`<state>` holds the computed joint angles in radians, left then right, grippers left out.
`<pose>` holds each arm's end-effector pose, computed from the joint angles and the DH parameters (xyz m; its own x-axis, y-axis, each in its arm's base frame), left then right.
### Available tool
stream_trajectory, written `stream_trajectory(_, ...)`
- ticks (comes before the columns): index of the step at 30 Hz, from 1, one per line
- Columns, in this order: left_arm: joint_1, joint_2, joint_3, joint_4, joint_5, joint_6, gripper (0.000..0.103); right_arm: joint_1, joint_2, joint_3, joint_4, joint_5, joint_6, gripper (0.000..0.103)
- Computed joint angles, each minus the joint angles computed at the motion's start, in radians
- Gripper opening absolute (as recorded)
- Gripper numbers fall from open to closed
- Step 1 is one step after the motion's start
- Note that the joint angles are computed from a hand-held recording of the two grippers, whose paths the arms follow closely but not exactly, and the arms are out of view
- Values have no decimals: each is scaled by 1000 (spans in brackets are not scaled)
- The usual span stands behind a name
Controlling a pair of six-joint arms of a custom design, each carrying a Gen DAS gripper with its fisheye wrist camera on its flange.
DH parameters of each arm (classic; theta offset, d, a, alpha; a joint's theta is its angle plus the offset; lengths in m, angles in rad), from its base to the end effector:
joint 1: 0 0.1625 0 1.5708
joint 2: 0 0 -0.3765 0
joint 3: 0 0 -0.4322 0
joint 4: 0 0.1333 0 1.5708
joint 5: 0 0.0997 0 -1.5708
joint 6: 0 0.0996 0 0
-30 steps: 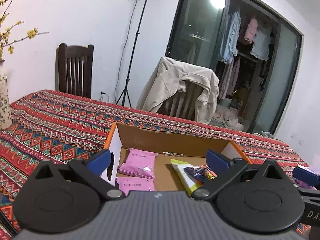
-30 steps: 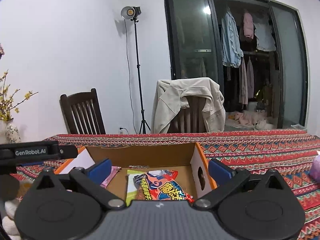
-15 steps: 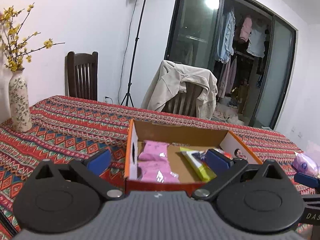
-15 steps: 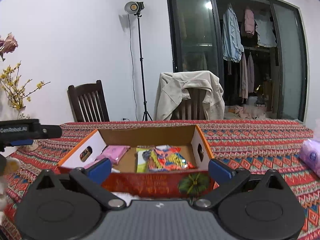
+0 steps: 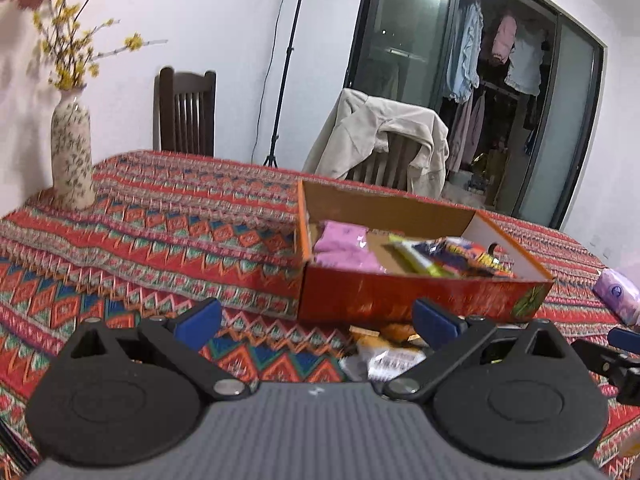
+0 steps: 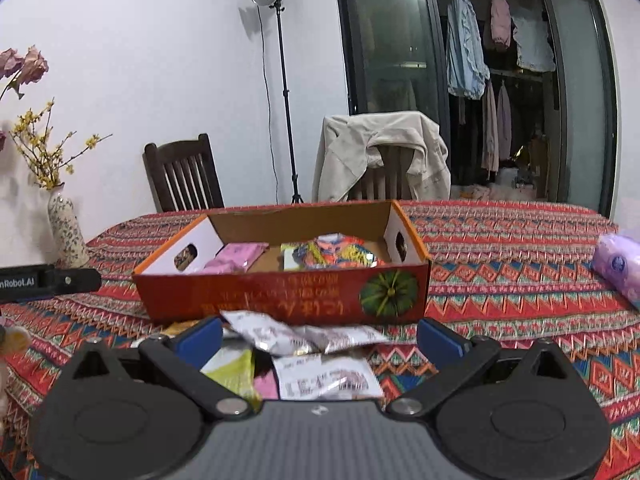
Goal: Organize snacks
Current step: 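Withdraw both tools from the box back to the snack pile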
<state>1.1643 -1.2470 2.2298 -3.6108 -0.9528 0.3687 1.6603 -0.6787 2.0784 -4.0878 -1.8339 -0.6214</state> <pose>-0.0140 -0.5157 0.2068 -0.8144 0.0309 -0.5794 0.5229 0.4719 -0.7099 0.1514 -0.4852 0.0205 -0.7761 -0.1349 0.6160 -0.6039 0.4401 -0.6645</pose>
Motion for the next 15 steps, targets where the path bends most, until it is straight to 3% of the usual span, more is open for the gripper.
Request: stream_trajectory(15, 85, 49, -7, -62, -62, 31, 103, -8, 22, 3, 9, -43, 8, 103)
